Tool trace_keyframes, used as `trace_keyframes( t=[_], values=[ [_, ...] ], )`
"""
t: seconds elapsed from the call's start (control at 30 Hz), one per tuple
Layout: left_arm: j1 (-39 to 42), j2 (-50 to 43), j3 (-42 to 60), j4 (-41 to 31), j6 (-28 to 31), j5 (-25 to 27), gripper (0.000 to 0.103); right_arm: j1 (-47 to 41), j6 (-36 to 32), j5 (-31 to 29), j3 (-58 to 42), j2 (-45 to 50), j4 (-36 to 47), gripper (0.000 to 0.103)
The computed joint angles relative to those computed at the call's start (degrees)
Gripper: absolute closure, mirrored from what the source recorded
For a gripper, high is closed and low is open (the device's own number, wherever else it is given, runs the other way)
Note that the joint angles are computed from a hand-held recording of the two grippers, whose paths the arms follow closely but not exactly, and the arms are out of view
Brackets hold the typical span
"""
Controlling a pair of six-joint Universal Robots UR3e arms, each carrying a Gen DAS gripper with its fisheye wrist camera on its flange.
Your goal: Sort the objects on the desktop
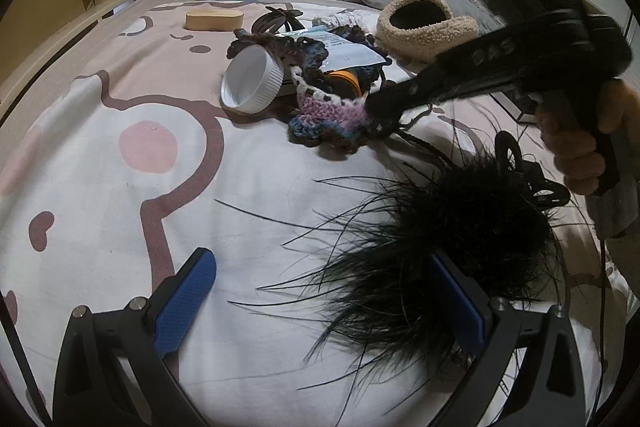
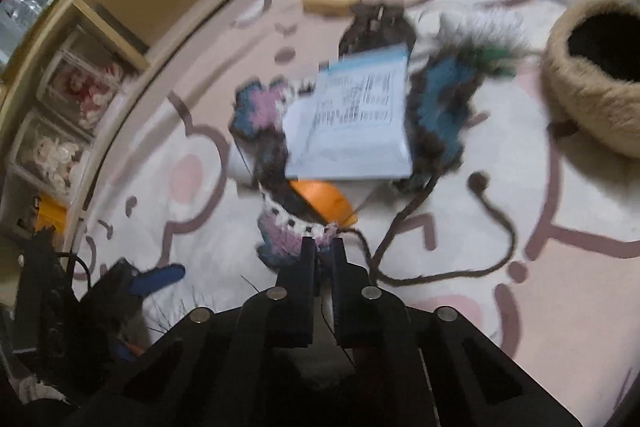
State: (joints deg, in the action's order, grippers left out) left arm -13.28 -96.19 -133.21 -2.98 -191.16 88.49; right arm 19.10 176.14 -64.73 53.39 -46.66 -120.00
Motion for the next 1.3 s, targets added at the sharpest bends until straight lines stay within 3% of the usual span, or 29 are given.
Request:
trace_keyframes(
  t=[0.27, 0.43, 0.63, 1.03, 1.3],
  values=[
    [0.4, 0.4, 0.0, -0.2, 0.2, -0.4, 0.0, -4.4, 4.9, 2.6, 14.2, -14.9, -11.4, 0.098],
    [2.2, 3.2, -1.2, -0.2, 0.2, -3.8, 0.0, -7.6, 6.5, 3.0, 17.5, -22.5, -12.3, 0.098],
    [1.4, 6.6, -2.7, 1.8, 0.7, -3.9, 0.0, -12.8, 6.3, 3.9, 22.9, -33.5, -12.7, 0.098],
    [3.2, 10.9, -5.1, 3.4, 1.9, -6.4, 0.0, -22.8, 3.7, 5.5, 26.6, -52.8, -7.6, 0.098],
    [4.2, 11.3, -5.3, 3.7, 2.0, -8.1, 0.0, -34.4, -1.0, 11.8, 27.3, -65.4, 1.5, 0.098]
  ],
)
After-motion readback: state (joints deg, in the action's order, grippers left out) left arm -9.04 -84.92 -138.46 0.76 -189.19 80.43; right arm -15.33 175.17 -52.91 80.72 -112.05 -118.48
